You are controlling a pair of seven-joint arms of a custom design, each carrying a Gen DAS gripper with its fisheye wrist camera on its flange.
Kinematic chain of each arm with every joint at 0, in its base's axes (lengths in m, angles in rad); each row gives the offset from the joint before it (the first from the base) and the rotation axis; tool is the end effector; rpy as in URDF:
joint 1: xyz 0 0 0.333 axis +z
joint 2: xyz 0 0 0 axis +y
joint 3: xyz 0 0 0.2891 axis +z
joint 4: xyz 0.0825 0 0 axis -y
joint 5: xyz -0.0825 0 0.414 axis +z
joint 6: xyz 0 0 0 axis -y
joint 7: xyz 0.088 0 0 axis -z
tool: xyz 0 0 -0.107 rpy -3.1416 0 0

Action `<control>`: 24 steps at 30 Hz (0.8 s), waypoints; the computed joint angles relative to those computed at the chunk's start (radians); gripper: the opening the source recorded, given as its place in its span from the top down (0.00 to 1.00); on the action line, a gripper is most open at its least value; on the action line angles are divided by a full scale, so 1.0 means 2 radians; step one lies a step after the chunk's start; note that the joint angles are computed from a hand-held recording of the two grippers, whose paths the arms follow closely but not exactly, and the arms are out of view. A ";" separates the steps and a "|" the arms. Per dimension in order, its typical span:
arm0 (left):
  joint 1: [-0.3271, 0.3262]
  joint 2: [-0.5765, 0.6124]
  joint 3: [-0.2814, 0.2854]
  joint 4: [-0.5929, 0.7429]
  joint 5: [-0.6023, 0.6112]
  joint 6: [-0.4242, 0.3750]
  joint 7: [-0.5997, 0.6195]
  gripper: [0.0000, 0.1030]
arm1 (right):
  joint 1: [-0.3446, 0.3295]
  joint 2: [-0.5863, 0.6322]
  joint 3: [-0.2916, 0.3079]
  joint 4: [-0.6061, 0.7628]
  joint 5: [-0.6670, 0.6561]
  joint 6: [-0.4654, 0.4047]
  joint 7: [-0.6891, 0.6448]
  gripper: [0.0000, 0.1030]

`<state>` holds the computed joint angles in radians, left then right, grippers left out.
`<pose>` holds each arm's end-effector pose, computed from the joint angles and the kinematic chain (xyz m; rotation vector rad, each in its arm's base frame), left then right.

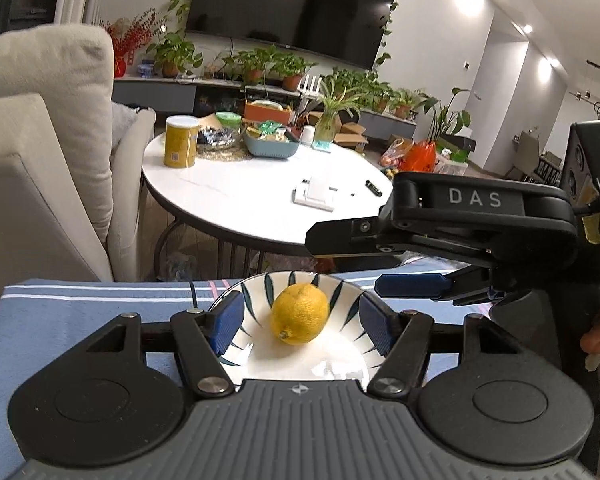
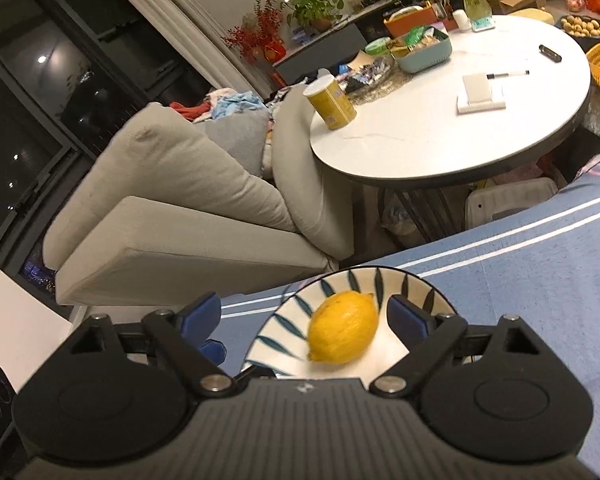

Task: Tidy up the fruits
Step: 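Move the right gripper back to the fruits and grasp an orange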

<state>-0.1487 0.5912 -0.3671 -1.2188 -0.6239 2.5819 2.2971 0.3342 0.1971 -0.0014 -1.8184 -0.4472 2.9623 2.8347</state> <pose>0.7229 -0.3042 0.5095 -1.1124 2.3686 -1.4483 0.6352 0.2505 0.4996 -1.0902 1.9032 -0.3195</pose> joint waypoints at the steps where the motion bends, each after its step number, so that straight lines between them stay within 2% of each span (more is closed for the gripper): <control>1: 0.005 -0.011 -0.004 -0.013 -0.007 0.004 0.006 0.41 | 0.005 -0.007 -0.003 -0.002 -0.010 -0.005 0.007 0.15; 4: 0.021 -0.050 -0.014 -0.057 -0.037 0.018 0.031 0.41 | 0.018 -0.028 -0.009 -0.007 -0.057 -0.021 0.041 0.15; 8: 0.037 -0.104 -0.019 -0.111 -0.095 0.028 0.070 0.38 | 0.013 -0.058 0.009 -0.025 -0.073 -0.024 0.060 0.15; 11: 0.045 -0.151 -0.017 -0.157 -0.151 0.034 0.115 0.35 | 0.012 -0.084 0.019 -0.039 -0.120 -0.033 0.103 0.15; 18: 0.035 -0.248 0.013 -0.254 -0.252 0.033 0.192 0.32 | -0.004 -0.138 0.057 -0.077 -0.175 -0.051 0.162 0.15; 24: 0.006 -0.295 0.051 -0.314 -0.291 0.024 0.225 0.32 | -0.016 -0.174 0.083 -0.121 -0.199 -0.059 0.198 0.15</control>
<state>-0.1370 0.0005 -0.2642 -1.8476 -1.2064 2.6300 2.7478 0.3019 -0.1504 0.1656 -2.0602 -0.8443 2.8447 3.2303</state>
